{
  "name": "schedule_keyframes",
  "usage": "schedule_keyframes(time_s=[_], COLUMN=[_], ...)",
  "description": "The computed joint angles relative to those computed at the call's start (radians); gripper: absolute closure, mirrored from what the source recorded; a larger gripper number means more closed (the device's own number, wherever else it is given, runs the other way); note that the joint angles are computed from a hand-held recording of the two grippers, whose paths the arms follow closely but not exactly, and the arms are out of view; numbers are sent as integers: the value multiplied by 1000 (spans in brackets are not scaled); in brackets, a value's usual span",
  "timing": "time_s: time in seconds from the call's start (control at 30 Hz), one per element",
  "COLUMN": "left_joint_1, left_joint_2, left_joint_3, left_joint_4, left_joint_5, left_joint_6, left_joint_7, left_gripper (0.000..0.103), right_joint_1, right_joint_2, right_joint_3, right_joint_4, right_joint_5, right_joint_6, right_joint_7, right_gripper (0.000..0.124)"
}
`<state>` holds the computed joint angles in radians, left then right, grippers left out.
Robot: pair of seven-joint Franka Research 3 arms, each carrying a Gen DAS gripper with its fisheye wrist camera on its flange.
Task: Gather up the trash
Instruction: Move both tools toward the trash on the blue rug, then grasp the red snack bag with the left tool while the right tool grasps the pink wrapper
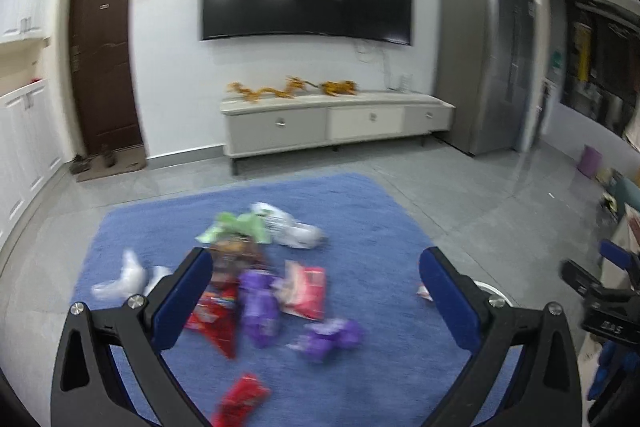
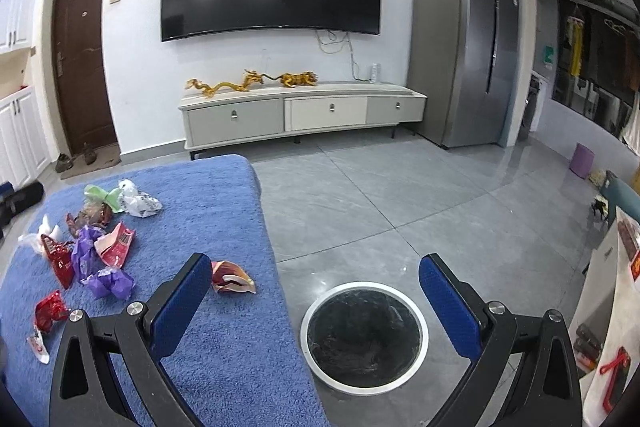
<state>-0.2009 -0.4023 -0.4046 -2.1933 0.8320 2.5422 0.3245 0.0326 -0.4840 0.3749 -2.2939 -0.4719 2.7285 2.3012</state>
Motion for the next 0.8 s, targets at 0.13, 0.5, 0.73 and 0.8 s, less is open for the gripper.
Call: schedule_keyframes(time_s=[0.13,0.5,0.73,0.8], left_joint_1=[33,35,-103,-123], left_joint_2=[-110,-315,-234,-203], left_joint_3=[40,135,192,190], left_joint_4=[-75,-300,-370,-366], left_joint_5=[-11,-186,-413,-460], left_joint_6=[-55,-33,69,74], left_joint_7=[1,115,337,390], left_gripper=[0,0,5,10], right_joint_1=[27,185,289,306], right_joint_2=[26,207,345,391], right_joint_3=[-23,-108,-174,-186], right_joint_4=[12,93,182,219], right_joint_5=[24,178,314,333], right_joint_6=[14,69,45,24], right_joint_7=[-39,-241,-432,-463], right_gripper=[21,26,35,37])
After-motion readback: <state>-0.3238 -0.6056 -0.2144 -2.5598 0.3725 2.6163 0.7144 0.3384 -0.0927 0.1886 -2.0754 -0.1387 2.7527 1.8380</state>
